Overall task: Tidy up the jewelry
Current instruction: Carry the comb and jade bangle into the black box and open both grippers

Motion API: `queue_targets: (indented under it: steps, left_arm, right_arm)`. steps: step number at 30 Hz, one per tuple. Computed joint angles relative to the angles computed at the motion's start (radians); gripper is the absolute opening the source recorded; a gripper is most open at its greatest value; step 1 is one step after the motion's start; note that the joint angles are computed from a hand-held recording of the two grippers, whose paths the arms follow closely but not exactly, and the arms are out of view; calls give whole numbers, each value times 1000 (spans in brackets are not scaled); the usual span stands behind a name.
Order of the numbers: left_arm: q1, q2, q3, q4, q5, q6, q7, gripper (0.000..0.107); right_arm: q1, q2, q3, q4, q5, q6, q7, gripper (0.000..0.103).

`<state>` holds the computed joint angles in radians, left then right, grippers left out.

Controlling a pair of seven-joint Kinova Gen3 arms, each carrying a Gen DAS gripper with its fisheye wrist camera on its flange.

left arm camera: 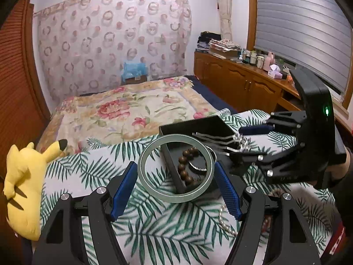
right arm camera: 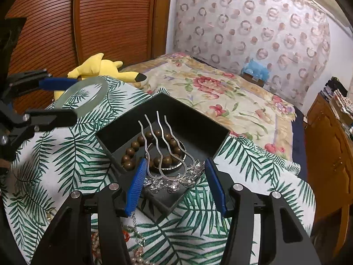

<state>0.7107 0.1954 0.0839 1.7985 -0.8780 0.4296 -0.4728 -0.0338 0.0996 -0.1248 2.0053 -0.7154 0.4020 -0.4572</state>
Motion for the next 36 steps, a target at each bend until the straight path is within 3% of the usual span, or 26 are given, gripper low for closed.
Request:
queue_targets:
  steps: [9,12,17,30,36]
  left_arm:
    - [-30,71,-7,-97,126,0,-162,68]
    - [-9,94,-23,-131,154,9,-201,68]
    - [13,143,-47,-192,193,18,-266,68]
    - [56,228,-93,-286,288,74,-371,68]
    - [88,207,-120,-262,264,75,-333,69]
  right_arm:
    - [74,4,-18,16,-205,18,194,61]
    - [85,-16,5,38,-290,26,270,67]
    - [83,-48,59,82,-393,35,365,68]
    - [54,-114,158,174,-463,46,451,68]
    - [57,-128,180,207,-490,57,467,68]
